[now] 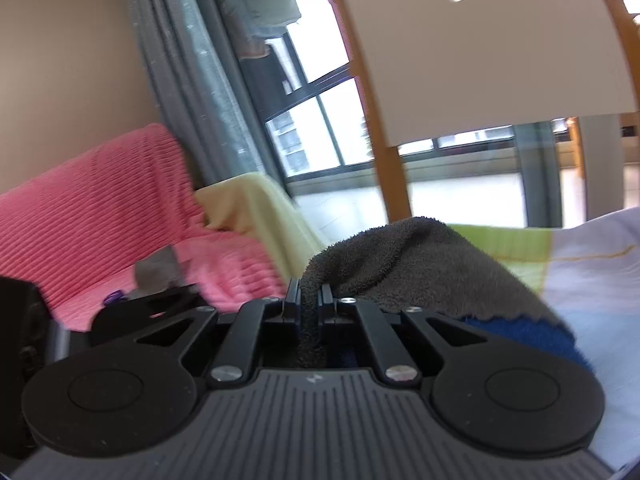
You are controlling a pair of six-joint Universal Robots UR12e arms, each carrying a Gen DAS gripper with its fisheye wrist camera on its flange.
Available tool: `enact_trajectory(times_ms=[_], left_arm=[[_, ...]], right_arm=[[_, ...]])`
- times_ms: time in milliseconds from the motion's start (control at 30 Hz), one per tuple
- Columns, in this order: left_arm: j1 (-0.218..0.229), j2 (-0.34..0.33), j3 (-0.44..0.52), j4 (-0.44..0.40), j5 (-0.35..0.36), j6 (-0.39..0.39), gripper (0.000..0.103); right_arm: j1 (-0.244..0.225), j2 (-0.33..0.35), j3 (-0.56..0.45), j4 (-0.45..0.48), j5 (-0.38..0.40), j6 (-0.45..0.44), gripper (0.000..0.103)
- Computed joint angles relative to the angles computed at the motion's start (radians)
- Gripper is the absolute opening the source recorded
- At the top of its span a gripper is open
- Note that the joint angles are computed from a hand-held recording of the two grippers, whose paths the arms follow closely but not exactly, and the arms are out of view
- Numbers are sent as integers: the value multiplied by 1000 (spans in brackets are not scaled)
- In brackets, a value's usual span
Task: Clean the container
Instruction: 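Wipe the jar's black lid and shoulder with the right gripper's cloth while the left gripper holds it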
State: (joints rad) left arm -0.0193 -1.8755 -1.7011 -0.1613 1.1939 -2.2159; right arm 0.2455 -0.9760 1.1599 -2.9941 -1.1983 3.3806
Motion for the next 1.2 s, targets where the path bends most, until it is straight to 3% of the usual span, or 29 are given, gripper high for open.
enact_trajectory(times_ms=[133,233,300,400,467,533,600,633,733,800,867,967,1067,1200], left_arm=[[-4,-17,10,8,3,-4,86],[-7,-29,24,-6,9,-23,87],[-5,-34,51,-75,3,-86,88],[17,-44,106,-225,-89,-213,89],[19,-54,122,-260,-106,-231,89],[13,-79,174,-307,-104,-171,87],[4,-156,299,-279,-72,-161,85],[8,-154,299,-296,-87,-110,86],[32,-73,162,-180,-72,-10,86],[28,-38,96,-102,-40,27,86],[26,-46,103,-96,-32,21,86],[25,-57,110,-87,-23,20,86],[24,-67,116,-83,-20,22,86],[23,-80,131,-89,-18,14,86]], right_arm=[[-5,-4,4,-2,-61,-9,2],[-14,-11,17,-18,-64,29,2],[-19,-20,35,-33,-63,68,2],[-25,-36,63,-48,-53,107,2],[-26,-43,74,-49,-44,129,2],[-25,-53,85,-45,-49,137,3],[-25,-62,90,-25,-51,173,3],[-24,-67,88,-4,-49,177,4],[-14,-77,77,55,-22,129,7],[-13,-71,71,45,65,120,7],[-9,-60,60,39,148,112,7],[5,-51,53,64,167,77,7],[-5,-34,54,5,200,169,2],[-9,-20,30,49,235,91,1]])
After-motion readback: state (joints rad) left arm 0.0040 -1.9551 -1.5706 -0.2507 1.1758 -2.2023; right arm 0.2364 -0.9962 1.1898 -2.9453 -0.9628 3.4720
